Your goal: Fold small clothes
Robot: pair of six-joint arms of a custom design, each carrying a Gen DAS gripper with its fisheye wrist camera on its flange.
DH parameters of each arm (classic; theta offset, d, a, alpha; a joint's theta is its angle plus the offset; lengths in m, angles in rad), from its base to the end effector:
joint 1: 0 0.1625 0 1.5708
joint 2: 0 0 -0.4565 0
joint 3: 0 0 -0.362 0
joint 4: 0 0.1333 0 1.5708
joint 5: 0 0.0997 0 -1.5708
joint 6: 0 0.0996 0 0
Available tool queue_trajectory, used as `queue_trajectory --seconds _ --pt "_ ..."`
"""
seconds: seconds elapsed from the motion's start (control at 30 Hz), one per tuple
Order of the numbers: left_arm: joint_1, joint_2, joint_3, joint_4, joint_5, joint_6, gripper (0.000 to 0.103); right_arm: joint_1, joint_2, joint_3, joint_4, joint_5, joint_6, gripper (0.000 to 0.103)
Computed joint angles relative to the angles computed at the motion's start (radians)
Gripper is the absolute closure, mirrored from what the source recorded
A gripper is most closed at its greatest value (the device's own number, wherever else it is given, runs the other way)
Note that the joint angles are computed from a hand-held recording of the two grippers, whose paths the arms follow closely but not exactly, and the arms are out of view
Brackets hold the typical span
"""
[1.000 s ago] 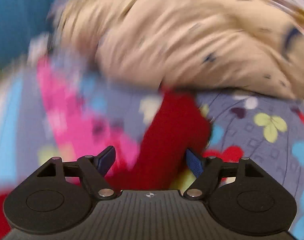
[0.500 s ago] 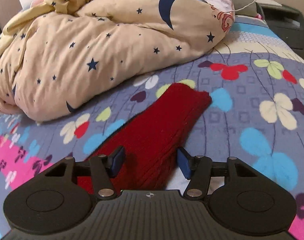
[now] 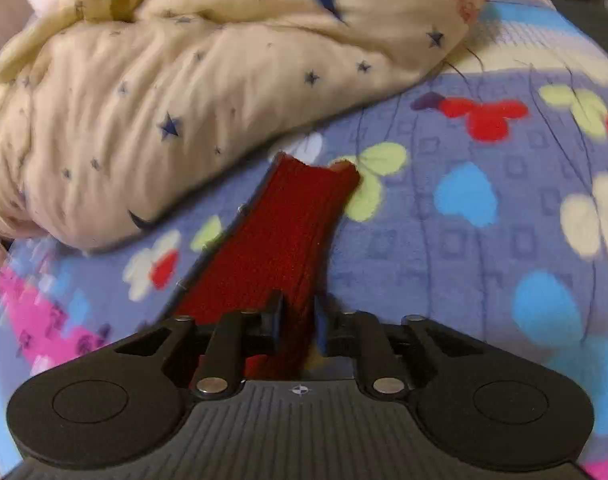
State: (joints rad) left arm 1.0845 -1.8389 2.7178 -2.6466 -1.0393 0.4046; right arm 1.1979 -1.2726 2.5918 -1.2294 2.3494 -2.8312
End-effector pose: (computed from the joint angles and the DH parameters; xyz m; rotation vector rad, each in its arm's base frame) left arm 0.0575 -0.2845 0.2592 1.0590 2.3806 -0.2860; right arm -0.0452 -0.2893 0.1426 -1.2480 -1.4806 1.6332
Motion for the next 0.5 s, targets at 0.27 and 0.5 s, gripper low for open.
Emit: queue_trajectory --seconds 0.27,0.5 --pt "-0.026 -0.043 -0.013 0.074 0.013 -0.046 0.022 0.507 0.065 -0.093 0.085 0.404 -0.311 0.057" --pt "-0.055 -0.206 -0.048 0.294 0.05 -0.142 0.022 0.585 0.232 -0.155 0.818 -0.073 0.039 0.037"
